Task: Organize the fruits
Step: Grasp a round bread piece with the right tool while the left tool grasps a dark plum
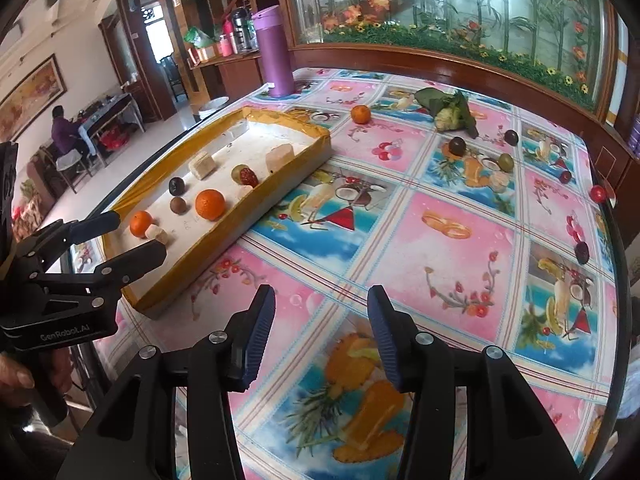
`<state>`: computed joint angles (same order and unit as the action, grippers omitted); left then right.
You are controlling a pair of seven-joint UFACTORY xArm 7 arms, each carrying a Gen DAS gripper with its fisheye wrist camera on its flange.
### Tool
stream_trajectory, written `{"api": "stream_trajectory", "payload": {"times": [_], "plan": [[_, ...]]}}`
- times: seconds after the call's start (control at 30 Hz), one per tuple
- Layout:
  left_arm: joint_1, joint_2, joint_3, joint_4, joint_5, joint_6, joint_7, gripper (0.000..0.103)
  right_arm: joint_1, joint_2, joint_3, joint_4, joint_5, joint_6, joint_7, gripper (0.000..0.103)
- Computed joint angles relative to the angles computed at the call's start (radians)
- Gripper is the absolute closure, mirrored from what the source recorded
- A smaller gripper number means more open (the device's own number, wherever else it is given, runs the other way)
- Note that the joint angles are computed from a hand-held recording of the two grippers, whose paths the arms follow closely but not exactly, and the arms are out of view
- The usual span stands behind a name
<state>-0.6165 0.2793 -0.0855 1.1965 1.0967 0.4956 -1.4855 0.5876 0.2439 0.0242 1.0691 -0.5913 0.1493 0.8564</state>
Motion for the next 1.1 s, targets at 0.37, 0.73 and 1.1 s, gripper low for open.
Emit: {"api": "stream_trajectory", "payload": {"times": [0.37,0.73,1.1], "plan": [[-0.053,0.108,0.000,0.153,-0.142,0.032,0.171,0.013,-0.115,-0.080,-0.034,-0.108,-0.031,-0.055,0.053,0.055],[-0.101,0.247,0.045,0.358,-0.333,0.079,0.382,0.013,-0.341,0.168,0.082,0.167,0.309,-0.044,-0.333,0.051],[-0.110,0.440,0.083,0.658,-0.512,0.172,0.623,0.013,-0.355,0.419,0.089,0.469,0.447,0.044,-0.577,0.065]]}}
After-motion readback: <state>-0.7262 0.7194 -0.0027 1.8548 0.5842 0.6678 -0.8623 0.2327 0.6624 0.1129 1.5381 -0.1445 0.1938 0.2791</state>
